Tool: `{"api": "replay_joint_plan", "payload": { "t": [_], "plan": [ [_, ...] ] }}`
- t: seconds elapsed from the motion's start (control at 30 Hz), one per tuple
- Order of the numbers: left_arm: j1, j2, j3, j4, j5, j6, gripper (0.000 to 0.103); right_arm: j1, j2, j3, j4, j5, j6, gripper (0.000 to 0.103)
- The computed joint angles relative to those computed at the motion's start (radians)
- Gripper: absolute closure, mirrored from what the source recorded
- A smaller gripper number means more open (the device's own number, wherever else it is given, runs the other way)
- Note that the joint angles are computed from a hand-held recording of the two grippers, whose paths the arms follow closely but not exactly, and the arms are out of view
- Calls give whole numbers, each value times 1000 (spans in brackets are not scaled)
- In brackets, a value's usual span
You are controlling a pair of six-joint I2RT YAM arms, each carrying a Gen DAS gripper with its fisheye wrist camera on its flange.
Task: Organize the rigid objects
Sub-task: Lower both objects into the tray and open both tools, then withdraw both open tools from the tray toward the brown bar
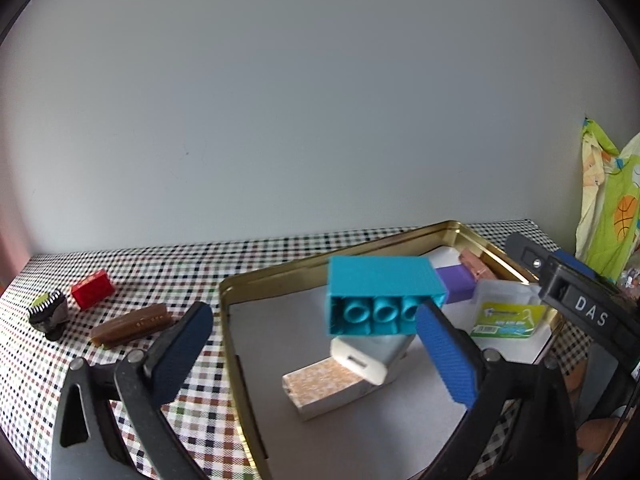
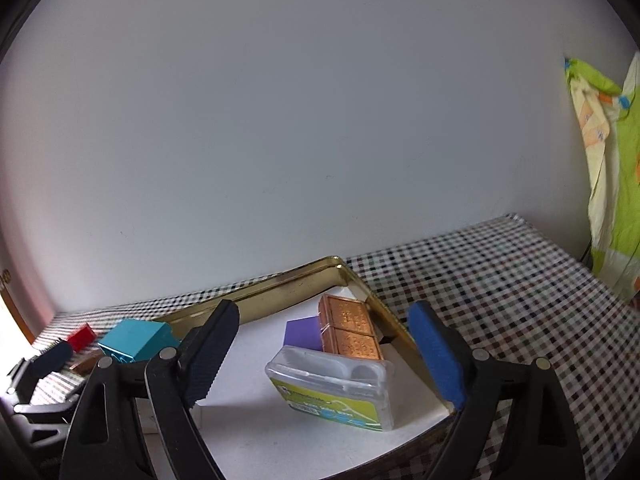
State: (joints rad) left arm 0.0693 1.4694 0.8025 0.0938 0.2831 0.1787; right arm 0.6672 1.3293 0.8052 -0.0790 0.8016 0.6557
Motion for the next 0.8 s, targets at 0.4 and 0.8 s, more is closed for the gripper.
{"api": "replay_joint_plan", "payload": {
  "t": [0.4, 0.8],
  "plan": [
    [98, -34, -99, 172, -30, -9, 0, 152, 7, -53, 142, 337, -93, 14],
    [179, -21, -142, 241, -10, 52, 0, 254, 91, 45, -46, 538, 46, 14]
  ]
}}
